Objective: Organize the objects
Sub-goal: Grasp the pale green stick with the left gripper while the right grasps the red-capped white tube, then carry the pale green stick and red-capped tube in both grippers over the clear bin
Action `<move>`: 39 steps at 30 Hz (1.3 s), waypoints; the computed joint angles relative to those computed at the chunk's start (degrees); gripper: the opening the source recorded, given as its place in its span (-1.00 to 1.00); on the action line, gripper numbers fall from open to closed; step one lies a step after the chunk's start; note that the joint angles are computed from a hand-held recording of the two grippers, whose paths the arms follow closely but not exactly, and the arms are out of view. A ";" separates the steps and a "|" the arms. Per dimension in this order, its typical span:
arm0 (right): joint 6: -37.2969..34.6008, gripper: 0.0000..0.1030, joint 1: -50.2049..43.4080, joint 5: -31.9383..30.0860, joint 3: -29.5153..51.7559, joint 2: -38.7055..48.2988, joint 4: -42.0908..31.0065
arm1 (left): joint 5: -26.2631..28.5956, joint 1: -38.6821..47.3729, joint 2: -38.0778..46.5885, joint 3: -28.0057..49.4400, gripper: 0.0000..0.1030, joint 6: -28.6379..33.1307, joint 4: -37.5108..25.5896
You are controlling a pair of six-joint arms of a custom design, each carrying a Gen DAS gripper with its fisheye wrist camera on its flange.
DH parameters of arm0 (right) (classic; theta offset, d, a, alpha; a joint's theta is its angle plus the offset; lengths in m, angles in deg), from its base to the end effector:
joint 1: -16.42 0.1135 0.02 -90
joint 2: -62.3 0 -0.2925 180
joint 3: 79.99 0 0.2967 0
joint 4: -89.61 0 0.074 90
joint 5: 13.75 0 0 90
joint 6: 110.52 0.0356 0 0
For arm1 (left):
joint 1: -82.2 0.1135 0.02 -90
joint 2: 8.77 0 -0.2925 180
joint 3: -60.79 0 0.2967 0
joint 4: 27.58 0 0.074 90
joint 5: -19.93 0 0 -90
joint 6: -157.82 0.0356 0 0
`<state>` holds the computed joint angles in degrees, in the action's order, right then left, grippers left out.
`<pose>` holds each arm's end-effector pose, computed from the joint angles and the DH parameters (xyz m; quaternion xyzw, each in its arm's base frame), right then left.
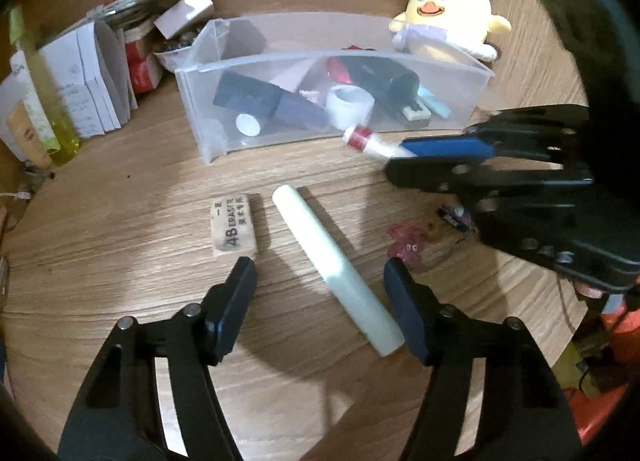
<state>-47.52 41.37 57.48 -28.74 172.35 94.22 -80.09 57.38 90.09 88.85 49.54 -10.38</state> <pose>0.3007 0.1525 0.0471 -0.4563 0.8220 0.1497 0.3061 0.2089 -0.0898 0.0345 0.0267 0.9464 -0.0371 0.3199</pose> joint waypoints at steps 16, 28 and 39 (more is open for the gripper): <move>0.92 -0.73 -6.63 -6.55 -4.03 -5.22 1.14 | -8.28 -4.72 2.77 2.13 -0.71 -0.94 1.07; 2.76 -0.73 -9.67 -9.89 -5.22 -8.60 1.12 | -9.83 -3.10 -5.68 0.38 -0.71 -1.72 -1.62; 5.04 -0.73 -11.83 -12.40 -5.59 -13.01 1.22 | -11.22 -2.82 -17.60 -0.95 -0.71 -0.44 -5.77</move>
